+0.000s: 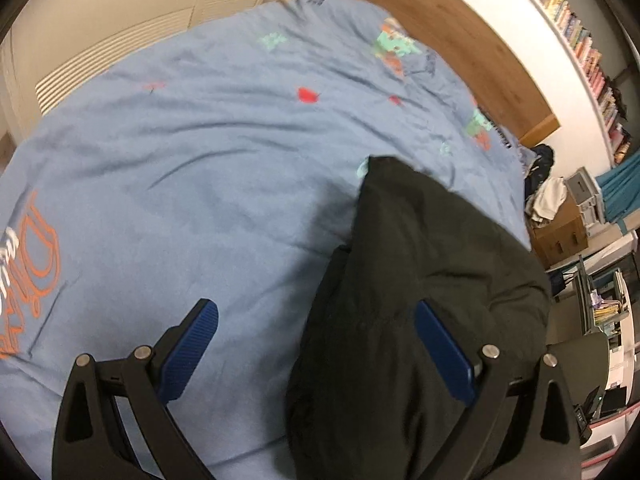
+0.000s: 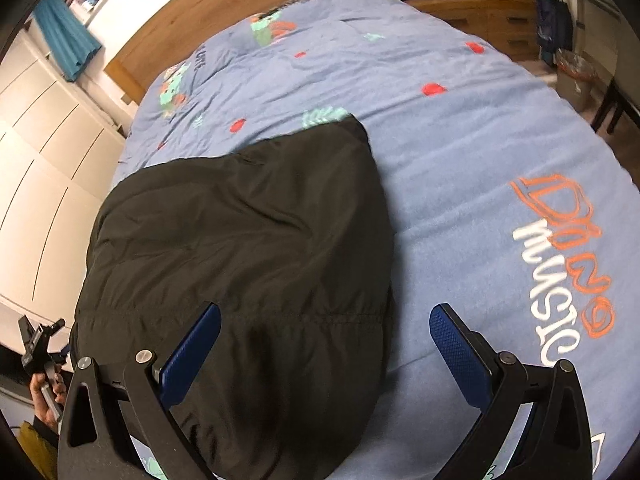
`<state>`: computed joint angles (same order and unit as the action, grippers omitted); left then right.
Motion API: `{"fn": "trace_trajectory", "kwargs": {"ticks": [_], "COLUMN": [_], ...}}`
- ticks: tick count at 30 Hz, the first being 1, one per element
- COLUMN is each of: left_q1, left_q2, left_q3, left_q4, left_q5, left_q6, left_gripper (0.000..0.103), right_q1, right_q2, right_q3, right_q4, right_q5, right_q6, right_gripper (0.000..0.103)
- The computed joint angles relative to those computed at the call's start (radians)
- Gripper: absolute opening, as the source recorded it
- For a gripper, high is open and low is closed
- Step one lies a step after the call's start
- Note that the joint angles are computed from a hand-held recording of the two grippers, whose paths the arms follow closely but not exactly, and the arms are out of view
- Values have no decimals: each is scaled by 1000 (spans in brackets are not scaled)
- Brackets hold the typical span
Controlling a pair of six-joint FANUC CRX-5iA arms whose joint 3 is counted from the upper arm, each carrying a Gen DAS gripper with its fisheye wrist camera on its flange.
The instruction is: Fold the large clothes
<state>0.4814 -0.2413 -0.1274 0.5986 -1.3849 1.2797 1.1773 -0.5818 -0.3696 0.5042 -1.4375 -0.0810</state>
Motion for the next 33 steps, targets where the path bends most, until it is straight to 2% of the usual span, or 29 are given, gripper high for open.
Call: {"fn": "trace_trajectory", "kwargs": {"ticks": [3, 7, 11, 14, 17, 21, 25, 28, 33], "left_q1": [-47, -137, -175, -168, -192, -338, -497, -561, -632], "left_q2": [7, 16, 22, 32, 27, 63, 108, 129, 137], "left_q3": [26, 59, 66, 65, 62, 137, 199, 196, 159], "left_q4": [13, 2, -40, -59, -39, -63, -109, -110, -259], "left_q5": [11, 21, 32, 26, 58, 109, 132, 121, 117], "left_q6": [-17, -53, -35, -6, -9, -15, -50, -62, -49], "left_gripper": [100, 100, 100, 100, 100, 100, 100, 100, 101], "right_q1": [-9, -36, -38, -50, -46, -61, -59, -55, -76], "right_q2": [56, 149, 192, 186, 210, 310, 476, 556, 615], "right_q3": [45, 121, 146, 140, 168, 259, 412, 486, 506], "right_q4": [22, 15, 21, 8, 4, 15, 12, -25, -126], "right_q5": [24, 106, 152, 132, 88, 116, 161, 207, 190], "right_q6": [74, 200, 224, 207, 255, 380, 622, 769, 844], "right_gripper": [102, 102, 102, 102, 102, 102, 102, 102, 102]}}
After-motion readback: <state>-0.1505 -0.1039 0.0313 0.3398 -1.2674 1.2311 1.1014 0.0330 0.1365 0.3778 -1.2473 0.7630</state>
